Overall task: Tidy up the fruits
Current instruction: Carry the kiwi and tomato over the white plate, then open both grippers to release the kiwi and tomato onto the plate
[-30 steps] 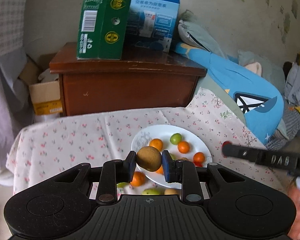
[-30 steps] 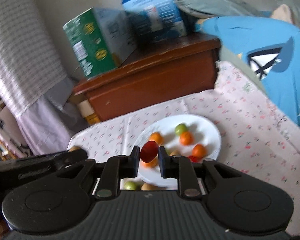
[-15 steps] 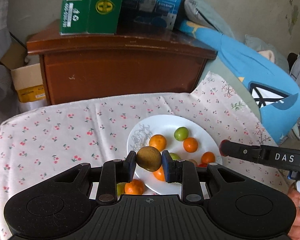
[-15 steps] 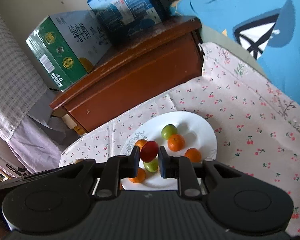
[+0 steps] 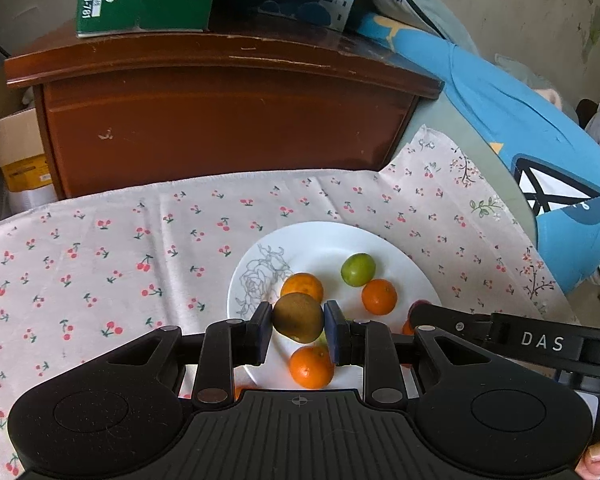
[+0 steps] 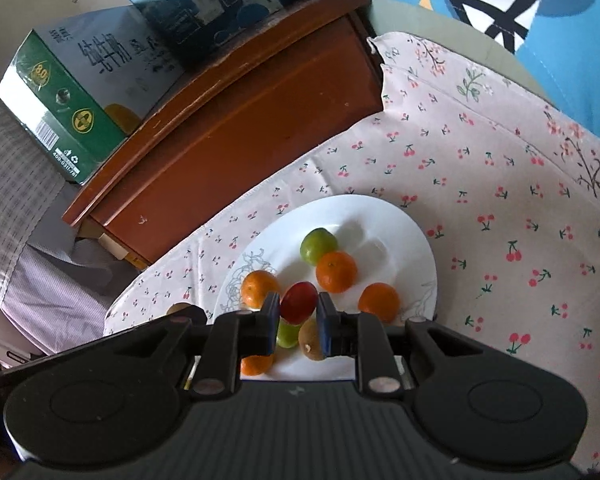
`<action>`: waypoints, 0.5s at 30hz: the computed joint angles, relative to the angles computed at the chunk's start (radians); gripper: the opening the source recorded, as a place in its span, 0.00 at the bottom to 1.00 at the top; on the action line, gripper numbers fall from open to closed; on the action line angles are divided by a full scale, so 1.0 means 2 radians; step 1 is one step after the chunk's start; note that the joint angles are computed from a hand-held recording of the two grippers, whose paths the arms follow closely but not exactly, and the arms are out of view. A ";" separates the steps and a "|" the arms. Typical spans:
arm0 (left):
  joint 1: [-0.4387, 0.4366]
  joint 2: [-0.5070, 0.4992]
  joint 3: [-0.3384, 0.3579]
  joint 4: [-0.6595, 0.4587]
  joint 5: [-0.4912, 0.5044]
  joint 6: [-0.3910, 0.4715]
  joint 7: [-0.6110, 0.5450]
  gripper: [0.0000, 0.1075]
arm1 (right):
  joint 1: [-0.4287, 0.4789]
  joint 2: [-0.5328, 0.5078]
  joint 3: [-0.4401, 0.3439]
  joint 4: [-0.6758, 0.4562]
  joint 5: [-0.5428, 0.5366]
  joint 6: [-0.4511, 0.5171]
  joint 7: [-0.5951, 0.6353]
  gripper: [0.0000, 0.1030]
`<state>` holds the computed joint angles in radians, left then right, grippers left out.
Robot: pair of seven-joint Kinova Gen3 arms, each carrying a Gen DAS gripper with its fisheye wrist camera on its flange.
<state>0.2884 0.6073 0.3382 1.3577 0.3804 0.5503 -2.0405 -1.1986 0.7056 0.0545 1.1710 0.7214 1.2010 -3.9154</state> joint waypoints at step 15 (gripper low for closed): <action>-0.010 -0.006 0.012 0.001 0.020 -0.008 -0.006 0.31 | -0.003 -0.002 0.006 0.011 0.015 0.000 -0.033 0.24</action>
<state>0.2682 0.5945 0.3624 1.3591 0.4207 0.5342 -2.0519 -1.2039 0.7011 0.0669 1.1931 0.7515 1.2003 -3.9811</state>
